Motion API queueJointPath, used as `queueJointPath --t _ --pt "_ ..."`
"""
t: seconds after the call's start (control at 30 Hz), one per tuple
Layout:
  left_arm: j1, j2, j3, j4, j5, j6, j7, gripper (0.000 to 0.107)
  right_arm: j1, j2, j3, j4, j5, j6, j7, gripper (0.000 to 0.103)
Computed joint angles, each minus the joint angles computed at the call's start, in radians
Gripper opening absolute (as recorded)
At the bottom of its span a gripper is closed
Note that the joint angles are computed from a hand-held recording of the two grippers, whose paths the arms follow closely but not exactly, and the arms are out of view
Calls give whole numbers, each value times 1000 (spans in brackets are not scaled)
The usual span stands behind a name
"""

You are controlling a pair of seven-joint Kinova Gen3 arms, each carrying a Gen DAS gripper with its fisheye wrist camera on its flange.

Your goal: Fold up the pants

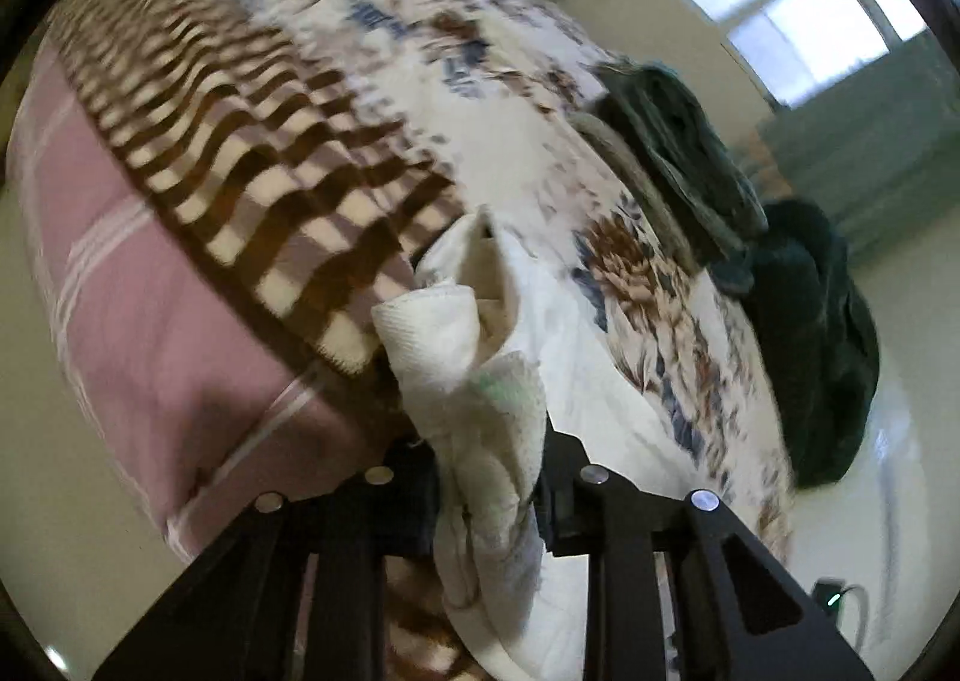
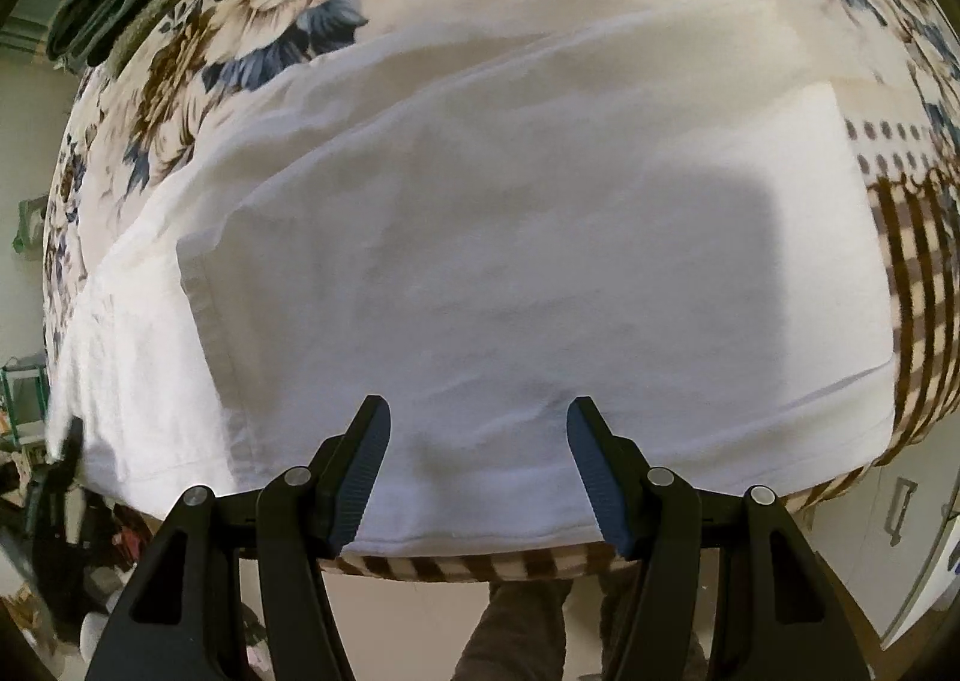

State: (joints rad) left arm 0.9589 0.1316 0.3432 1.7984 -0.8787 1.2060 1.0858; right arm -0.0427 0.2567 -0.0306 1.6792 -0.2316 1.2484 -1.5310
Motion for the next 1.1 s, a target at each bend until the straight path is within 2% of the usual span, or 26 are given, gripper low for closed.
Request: queueJointPath --t 0.1,0.2,0.27,0.37,0.43,0.53,0.83,1.0,1.1 --pt "-28 -26 -33 33 48 -74 -24 25 -3 7 -5 -8 -1 7 9 64" --pt "-97 -36 16 63 74 -116 54 25 -7 12 -7 -16 -3 13 14 64" --pt "-63 -19 7 8 98 -63 43 25 -9 16 -7 -19 1 16 17 64" --pt "68 33 -67 -116 126 59 -35 25 -5 24 -5 -19 0 18 22 64" --pt "93 65 -63 -165 135 128 -58 25 -6 28 -6 -22 0 20 24 64" --pt "61 74 -22 -165 130 143 -37 25 -6 32 -9 -28 0 20 38 64" --pt "88 105 -63 -231 174 192 -101 25 1 40 -7 -28 -2 18 65 64" --pt "105 160 -69 -330 182 265 -194 25 2 44 -6 -30 -5 18 63 64" --pt "123 187 -88 -367 172 274 -258 25 -2 50 -7 -36 -3 18 58 64"
